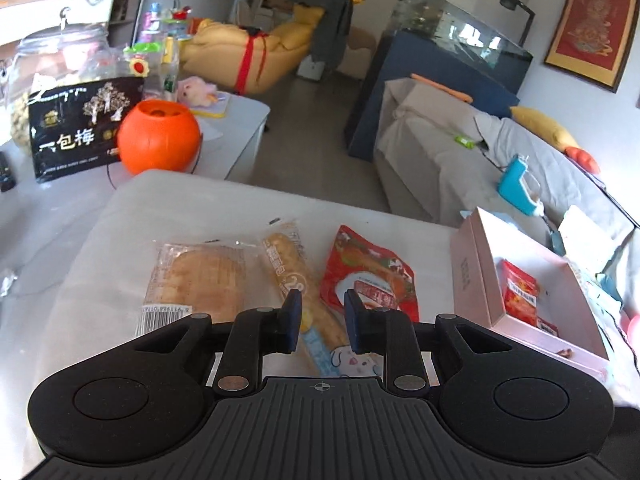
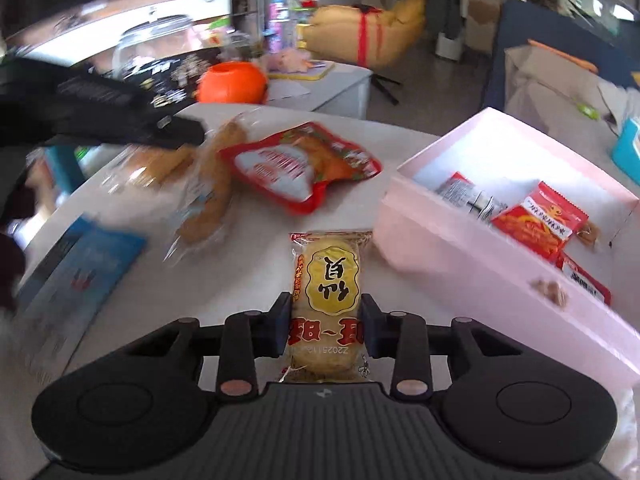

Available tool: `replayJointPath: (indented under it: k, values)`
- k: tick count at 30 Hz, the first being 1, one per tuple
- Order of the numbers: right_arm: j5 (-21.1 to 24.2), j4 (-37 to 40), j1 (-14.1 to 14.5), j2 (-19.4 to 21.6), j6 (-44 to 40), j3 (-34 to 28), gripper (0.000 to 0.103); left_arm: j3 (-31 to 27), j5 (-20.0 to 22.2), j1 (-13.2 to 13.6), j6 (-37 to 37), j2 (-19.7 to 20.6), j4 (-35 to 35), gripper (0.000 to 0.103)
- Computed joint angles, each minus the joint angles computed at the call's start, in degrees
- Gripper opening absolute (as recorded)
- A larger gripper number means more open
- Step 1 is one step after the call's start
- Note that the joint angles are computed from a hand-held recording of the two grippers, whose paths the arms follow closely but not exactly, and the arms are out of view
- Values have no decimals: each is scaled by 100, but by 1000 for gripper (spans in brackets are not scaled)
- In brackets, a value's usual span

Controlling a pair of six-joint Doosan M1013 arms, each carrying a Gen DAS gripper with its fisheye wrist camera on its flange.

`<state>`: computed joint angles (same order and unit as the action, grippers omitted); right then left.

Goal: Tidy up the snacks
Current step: 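Reach the right tool to the red chicken pouch and close on it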

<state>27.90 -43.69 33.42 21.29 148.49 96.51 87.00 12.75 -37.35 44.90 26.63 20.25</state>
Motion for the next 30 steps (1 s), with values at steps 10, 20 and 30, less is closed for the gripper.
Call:
replayJointPath:
  k: [10, 20, 30]
  values:
    - [-339, -744, 174, -705, 1052, 1036, 37, -1454, 775, -108, 1467, 884, -660, 27]
    - [-751, -2538, -52, -1170, 3891, 1834, 72, -1778, 1564, -85, 3073, 1139, -1325, 25]
    - [-640, -2672, 21, -1124, 3880, 1796, 73, -374, 856, -196, 3552, 277, -2157, 22]
